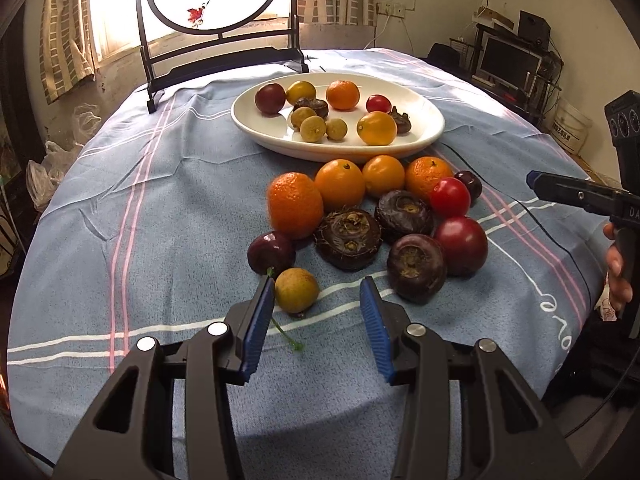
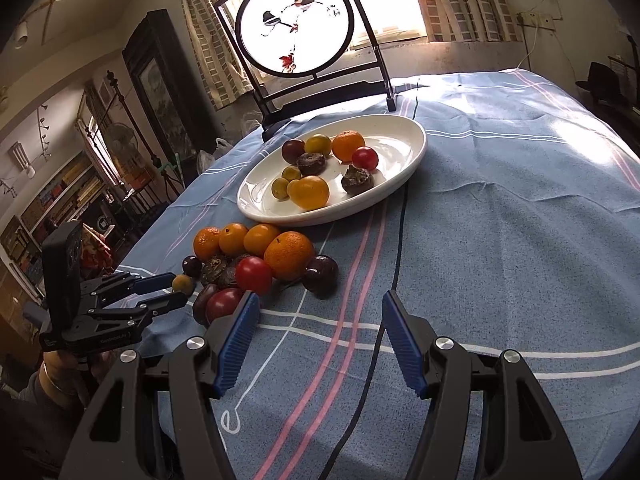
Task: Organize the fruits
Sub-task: 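Grasp a yellow citrus with the left tool while the right grasps a dark red plum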
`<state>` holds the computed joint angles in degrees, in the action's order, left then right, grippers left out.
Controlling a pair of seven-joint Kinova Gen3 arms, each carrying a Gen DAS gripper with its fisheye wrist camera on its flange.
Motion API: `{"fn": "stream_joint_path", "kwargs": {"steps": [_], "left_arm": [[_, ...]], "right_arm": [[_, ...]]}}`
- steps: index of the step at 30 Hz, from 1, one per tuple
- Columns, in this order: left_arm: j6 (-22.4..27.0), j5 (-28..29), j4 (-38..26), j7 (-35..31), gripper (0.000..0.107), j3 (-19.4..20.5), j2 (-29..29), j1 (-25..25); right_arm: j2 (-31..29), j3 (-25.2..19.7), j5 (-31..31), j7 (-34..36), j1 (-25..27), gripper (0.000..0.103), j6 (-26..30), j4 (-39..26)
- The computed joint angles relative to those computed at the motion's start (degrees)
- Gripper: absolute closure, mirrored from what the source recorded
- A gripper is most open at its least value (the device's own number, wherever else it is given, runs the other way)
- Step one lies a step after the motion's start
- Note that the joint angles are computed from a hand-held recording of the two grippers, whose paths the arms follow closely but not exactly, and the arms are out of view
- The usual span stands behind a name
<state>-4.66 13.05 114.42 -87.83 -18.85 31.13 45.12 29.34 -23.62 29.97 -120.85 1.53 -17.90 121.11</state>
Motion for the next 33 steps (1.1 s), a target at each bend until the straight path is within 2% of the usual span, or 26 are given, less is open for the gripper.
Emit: {"fn": "stream_joint_path", "kwargs": {"steps": [2,4,10,12,17,19,21,22,24,27,29,31,33], "left_arm": [[1.7,0.6,-1.6,-0.2,0.065,-2.2,1.1,1.7],[3.6,-0.8,-3.1,0.9,0.064,-0.7,2.3,-0.1],[-0.8,-2.3,-0.1,2.1,0.072,2.6,0.9,-2.6],[-0.4,-2.2,-0.4,2.0,0.072,4.8,0.7,-4.9],[1.1,-1.6,-2.3,2.4,0.072,3.2,1.8,-3.7],[0.8,-1.8,-2.3,2.8,0.072,3.8,1.9,-4.3],[-0.2,-2.0,-1.9,3.2,0.076,5.2,1.6,-5.8],[-0.9,-1.9,-1.5,3.3,0.082,5.5,1.5,-6.1],[-2.9,-2.0,-0.4,3.5,0.082,8.3,0.9,-8.7],[-6.6,-0.8,1.8,3.0,0.082,9.9,-0.3,-9.8],[-9.0,-0.8,3.9,2.5,0.082,12.6,-1.8,-11.8],[-11.0,0.0,5.8,1.2,0.082,13.9,-3.3,-12.3],[-12.3,1.3,7.3,-0.4,0.082,14.6,-4.5,-12.1]], "right_arm": [[-0.1,0.2,-0.1,0.2,-0.2,0.039,-0.3,0.2],[-0.4,0.6,-0.3,0.3,-0.4,0.039,-0.7,0.5],[-0.6,1.6,-0.3,0.4,-0.9,0.039,-1.2,1.1],[-0.2,1.1,0.3,-0.1,-0.4,0.039,-1.1,0.9],[-0.2,1.1,0.6,-0.1,-0.8,0.039,-1.1,1.0],[-0.3,1.0,0.7,-0.1,-0.7,0.039,-1.1,1.1],[-0.1,0.5,1.6,-0.3,-0.3,0.04,-1.0,1.0],[0.0,0.2,2.0,-0.4,-0.1,0.041,-0.6,0.8],[0.5,-0.7,3.1,-0.6,0.4,0.047,0.6,0.0],[1.2,-2.2,4.0,-0.2,0.6,0.053,3.6,-1.7],[1.5,-2.5,2.9,1.1,-0.4,0.053,6.8,-3.6],[1.6,-0.8,0.8,3.0,-3.4,0.053,10.3,-5.9],[1.6,3.2,-1.5,5.1,-8.4,0.053,14.1,-8.7]]}}
